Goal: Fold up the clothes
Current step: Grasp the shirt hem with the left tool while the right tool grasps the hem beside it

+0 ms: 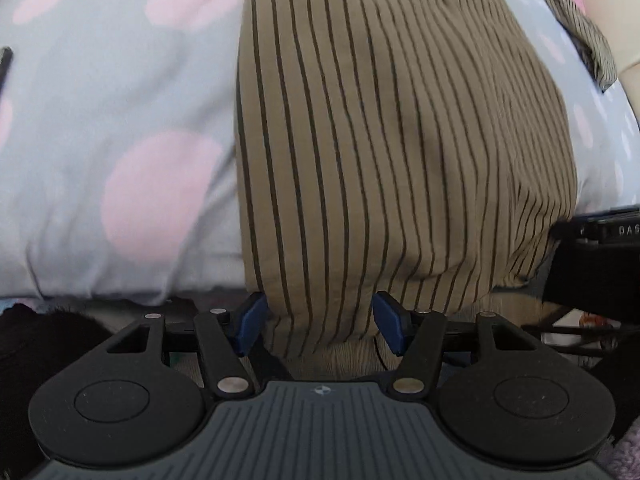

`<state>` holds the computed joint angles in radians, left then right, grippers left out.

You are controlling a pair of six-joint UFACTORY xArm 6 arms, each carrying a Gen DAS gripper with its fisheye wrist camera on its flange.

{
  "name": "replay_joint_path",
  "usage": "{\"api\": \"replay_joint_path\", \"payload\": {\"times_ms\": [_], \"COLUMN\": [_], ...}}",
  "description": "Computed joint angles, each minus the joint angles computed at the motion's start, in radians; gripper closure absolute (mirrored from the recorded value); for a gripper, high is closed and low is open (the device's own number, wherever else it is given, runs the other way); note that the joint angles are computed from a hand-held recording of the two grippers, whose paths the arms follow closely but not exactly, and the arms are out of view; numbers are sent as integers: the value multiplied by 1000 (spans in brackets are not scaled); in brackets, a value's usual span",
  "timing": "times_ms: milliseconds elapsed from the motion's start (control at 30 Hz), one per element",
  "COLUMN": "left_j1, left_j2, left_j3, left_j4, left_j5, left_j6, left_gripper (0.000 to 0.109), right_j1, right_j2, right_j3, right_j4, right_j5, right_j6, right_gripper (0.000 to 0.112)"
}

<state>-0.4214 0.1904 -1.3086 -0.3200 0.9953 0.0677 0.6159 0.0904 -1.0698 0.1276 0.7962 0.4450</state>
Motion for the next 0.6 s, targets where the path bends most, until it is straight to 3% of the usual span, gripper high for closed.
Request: {"api": "replay_joint_path", "payload": {"times_ms": [133, 333, 400, 467, 567, 600], "left_j1": [10, -13, -20, -16, -10, -8], "left_j2": [25, 78, 81, 77, 70, 69], "left_j3": [3, -34, -35, -30, -22, -20], "left_j4": [5, 25, 37, 31, 21, 15], "left_j5": [-35, -13, -11, -11, -10, -8], "left_j6": [-27, 35, 41, 35, 26, 28], "left_gripper": [52, 53, 56, 61, 81, 94], "right_j1": [-1, 0, 2, 4, 9, 11], "right_j2": [29, 62, 66, 68, 62, 62], "right_j3": [-20, -38, -40, -40, -40, -43], "right_j4": [14, 50, 55, 67, 97, 95], "right_j5": [4, 23, 21, 17, 11, 15], "right_j6": [-32, -75, -83, -96, -139, -147], "right_gripper": [50, 52, 62, 80, 97, 99]}}
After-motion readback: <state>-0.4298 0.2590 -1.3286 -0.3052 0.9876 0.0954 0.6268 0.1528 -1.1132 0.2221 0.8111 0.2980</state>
